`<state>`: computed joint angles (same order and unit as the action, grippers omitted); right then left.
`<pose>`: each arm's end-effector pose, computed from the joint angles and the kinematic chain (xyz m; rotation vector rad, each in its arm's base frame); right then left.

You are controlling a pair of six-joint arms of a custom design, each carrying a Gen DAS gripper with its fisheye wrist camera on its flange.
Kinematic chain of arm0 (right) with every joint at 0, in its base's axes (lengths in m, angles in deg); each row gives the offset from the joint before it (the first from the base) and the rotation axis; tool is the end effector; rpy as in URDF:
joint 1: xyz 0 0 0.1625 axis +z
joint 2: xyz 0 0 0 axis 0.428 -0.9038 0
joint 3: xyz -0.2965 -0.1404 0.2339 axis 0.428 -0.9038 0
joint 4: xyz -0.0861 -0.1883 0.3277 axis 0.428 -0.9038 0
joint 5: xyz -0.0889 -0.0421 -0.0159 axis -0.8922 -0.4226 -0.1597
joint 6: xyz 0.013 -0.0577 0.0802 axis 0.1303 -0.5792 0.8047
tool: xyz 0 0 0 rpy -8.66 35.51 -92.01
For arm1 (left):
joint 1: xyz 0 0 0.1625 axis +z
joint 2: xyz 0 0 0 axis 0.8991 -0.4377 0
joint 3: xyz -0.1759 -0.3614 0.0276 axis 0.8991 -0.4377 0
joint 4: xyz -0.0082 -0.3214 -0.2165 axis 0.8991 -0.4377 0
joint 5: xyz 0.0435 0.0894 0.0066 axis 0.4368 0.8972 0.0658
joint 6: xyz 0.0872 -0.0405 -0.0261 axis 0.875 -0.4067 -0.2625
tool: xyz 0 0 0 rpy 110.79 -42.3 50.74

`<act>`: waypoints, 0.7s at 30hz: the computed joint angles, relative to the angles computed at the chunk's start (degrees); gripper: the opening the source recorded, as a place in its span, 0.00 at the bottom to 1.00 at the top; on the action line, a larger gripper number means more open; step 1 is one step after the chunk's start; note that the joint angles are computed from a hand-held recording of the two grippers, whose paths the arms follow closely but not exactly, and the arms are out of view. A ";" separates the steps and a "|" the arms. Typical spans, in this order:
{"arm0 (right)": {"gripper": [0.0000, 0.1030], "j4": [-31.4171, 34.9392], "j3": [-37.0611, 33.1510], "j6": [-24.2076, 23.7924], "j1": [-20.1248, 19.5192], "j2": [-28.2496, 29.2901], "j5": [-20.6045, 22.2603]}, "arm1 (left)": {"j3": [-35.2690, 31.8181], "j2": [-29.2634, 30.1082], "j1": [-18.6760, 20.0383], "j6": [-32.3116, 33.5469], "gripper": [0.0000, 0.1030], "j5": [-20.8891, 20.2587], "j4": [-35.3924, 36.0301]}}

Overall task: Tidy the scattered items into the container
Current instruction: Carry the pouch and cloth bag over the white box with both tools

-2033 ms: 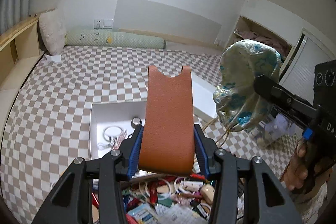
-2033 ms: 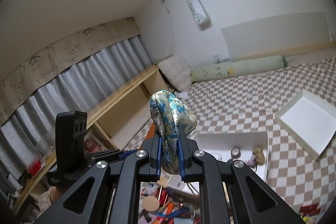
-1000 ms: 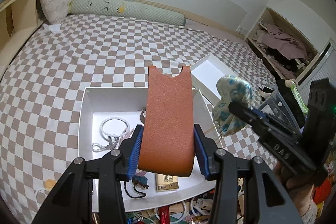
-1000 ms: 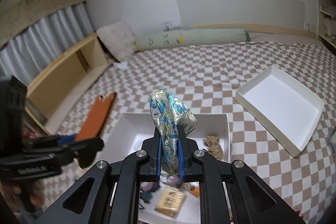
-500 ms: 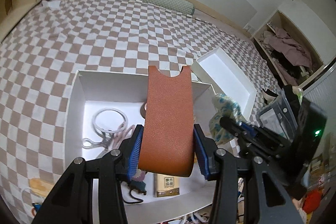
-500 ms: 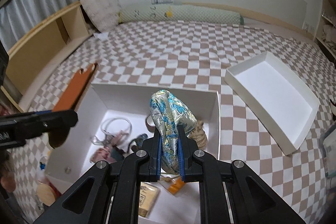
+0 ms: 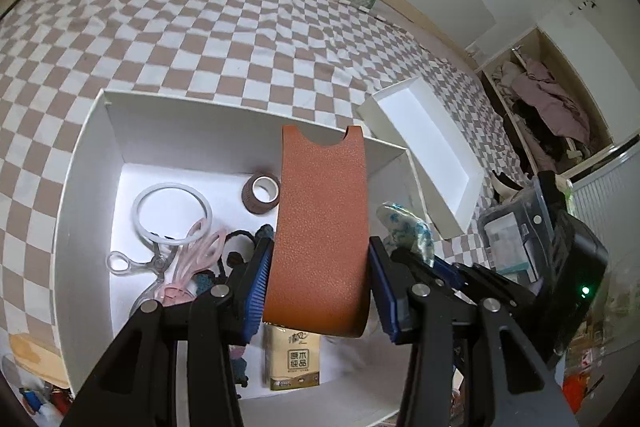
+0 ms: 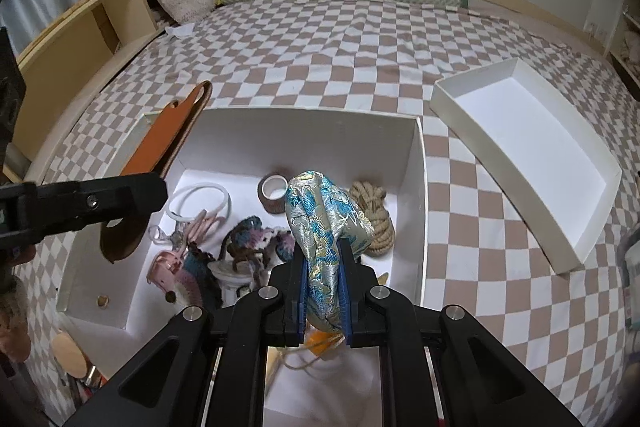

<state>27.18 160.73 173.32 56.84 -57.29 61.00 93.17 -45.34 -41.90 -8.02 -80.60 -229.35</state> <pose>0.0562 -0.2543 0.2018 0.3552 -2.3959 0.6277 -0.2999 -0.3108 0.0112 0.2655 2.8506 -0.5307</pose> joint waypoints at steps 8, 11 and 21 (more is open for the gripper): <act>0.15 1.80 -0.78 0.05 -2.53 1.06 -1.79 | 0.11 2.68 2.79 -0.46 0.45 -1.81 -3.78; 0.41 1.39 -0.63 -0.51 -2.89 0.96 -1.63 | 0.38 3.69 3.54 -0.41 0.45 -2.50 -5.84; 0.56 2.03 -0.77 -1.95 -3.22 0.69 -2.48 | 0.72 6.54 5.50 -1.13 0.45 -3.18 -10.25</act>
